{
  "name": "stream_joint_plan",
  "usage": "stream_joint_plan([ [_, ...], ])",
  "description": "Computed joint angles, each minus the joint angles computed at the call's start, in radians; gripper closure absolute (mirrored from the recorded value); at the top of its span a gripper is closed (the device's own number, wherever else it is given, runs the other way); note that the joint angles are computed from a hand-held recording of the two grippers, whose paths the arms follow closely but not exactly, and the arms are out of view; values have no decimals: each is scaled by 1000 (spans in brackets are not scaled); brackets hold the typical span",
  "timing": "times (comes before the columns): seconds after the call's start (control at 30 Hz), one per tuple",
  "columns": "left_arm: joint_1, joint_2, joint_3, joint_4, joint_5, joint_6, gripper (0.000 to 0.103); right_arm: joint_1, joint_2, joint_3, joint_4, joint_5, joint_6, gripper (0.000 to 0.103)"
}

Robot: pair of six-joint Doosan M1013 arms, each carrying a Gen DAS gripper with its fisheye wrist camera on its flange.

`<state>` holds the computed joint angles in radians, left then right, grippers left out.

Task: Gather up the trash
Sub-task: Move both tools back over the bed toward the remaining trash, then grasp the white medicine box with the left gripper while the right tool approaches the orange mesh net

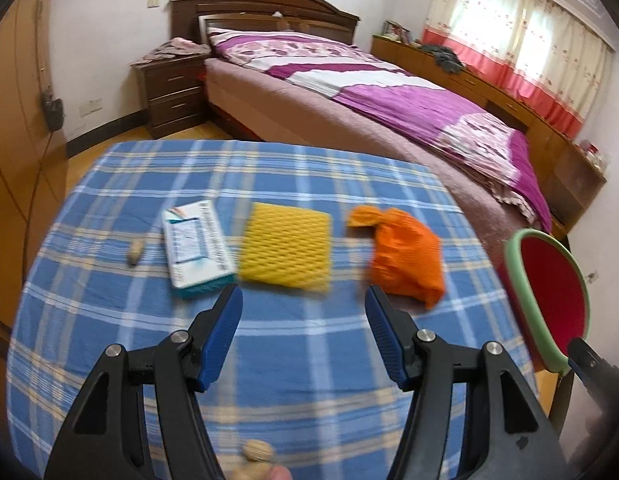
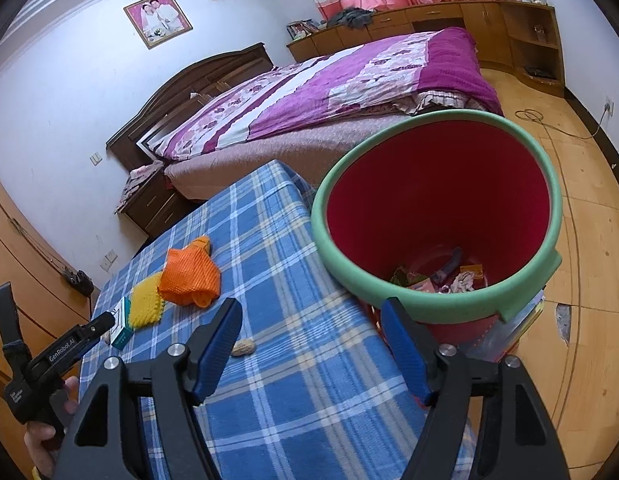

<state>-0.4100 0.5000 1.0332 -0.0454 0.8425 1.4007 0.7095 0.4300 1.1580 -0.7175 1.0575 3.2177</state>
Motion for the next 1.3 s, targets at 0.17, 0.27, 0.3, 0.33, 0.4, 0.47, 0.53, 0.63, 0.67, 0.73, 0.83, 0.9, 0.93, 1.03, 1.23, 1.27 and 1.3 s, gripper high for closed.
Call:
stream_joint_plan([
  [0.17,30,19,-23,10,25,-34,39,0,25,-40,27,15,-30,28],
  [0.27,44,36,-45,29,43,-59,39,-1,42,-64,46,13,-52,28],
  [0.3,49,43,-54,32,52,-62,39,-1,50,-75,52,16,-61,28],
  [0.33,53,49,-62,31,57,-63,39,-1,58,-88,57,21,-70,28],
  [0.4,61,60,-75,28,63,-62,39,0,72,-108,65,31,-83,28],
  [0.47,66,72,-90,28,72,-60,39,-2,85,-127,80,37,-100,28],
  [0.53,71,88,-114,28,91,-57,39,-5,100,-151,94,47,-120,28],
  [0.63,75,112,-144,16,109,-51,39,-7,120,-184,108,65,-151,28],
  [0.67,75,120,-155,12,115,-46,39,-8,127,-193,113,70,-162,28],
  [0.73,75,135,-175,12,130,-41,39,-9,139,-216,119,85,-181,25],
  [0.83,76,157,-205,5,164,-43,39,-10,161,-255,117,113,-211,24],
  [0.9,79,168,-216,-9,174,-48,39,-13,175,-279,124,126,-232,24],
  [0.93,81,170,-217,-13,174,-50,39,-15,180,-288,129,128,-241,24],
  [1.03,83,164,-198,-18,143,-54,39,-22,198,-318,147,137,-268,20],
  [1.23,84,147,-158,-31,81,-26,39,-37,261,-426,183,184,-348,19],
  [1.27,83,144,-151,-28,72,-19,39,-40,275,-451,191,193,-366,19],
  [1.3,82,142,-147,-24,66,-13,39,-42,287,-470,196,201,-379,19],
])
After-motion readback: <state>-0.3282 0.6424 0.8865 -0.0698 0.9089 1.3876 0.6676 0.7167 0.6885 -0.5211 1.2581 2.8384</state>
